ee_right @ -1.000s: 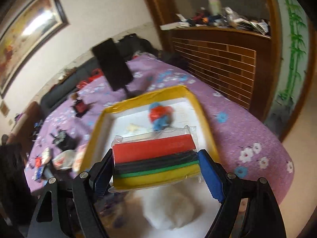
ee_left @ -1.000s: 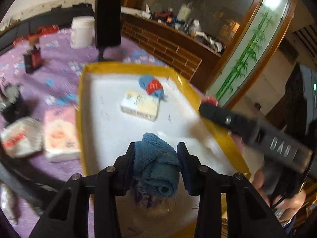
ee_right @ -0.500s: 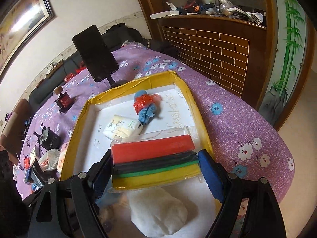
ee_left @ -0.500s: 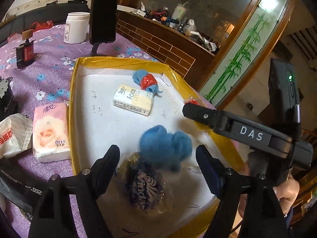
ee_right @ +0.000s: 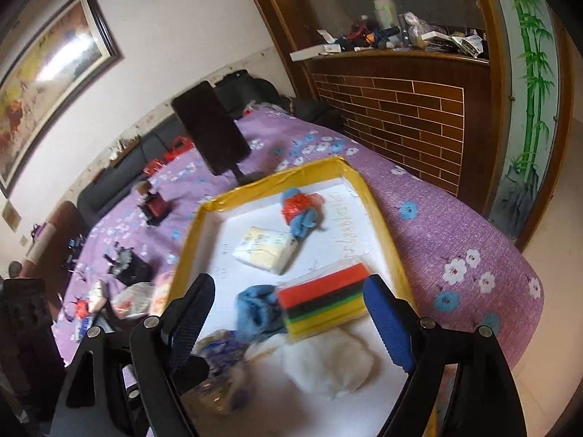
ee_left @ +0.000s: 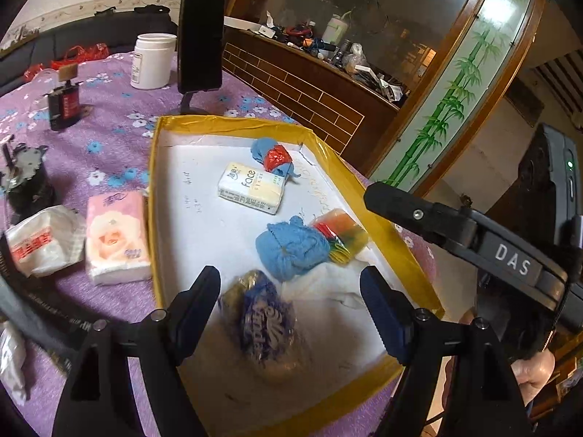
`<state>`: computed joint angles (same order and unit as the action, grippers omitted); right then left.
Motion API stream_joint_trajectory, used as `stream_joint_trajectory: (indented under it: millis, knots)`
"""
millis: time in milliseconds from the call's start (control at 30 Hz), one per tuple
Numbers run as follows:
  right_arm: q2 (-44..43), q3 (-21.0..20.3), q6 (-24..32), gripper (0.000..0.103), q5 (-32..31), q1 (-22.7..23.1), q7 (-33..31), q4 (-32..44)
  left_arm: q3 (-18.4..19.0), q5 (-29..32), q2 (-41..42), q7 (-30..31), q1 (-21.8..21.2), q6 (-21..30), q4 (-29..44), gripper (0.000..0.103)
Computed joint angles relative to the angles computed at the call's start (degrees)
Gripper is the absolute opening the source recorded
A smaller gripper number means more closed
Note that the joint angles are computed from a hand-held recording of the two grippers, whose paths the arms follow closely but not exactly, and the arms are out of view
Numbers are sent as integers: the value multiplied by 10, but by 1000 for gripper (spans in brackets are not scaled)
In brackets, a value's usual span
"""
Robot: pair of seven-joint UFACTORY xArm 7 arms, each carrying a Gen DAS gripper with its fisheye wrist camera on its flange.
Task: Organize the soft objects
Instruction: 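Withdraw both tools from the tray toward the remaining items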
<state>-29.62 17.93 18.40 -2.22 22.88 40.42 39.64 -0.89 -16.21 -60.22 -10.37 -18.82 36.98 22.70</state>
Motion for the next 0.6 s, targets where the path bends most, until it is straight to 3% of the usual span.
stream_joint_trajectory:
  millis: [267, 600]
  knots:
    - [-1, 14, -11, 87, 14, 39, -3, 0, 3, 30, -102, -14, 41, 96, -14, 78]
    - [25, 32, -15, 87, 13, 80, -10, 14, 71, 73, -250, 10, 145, 242, -18, 78]
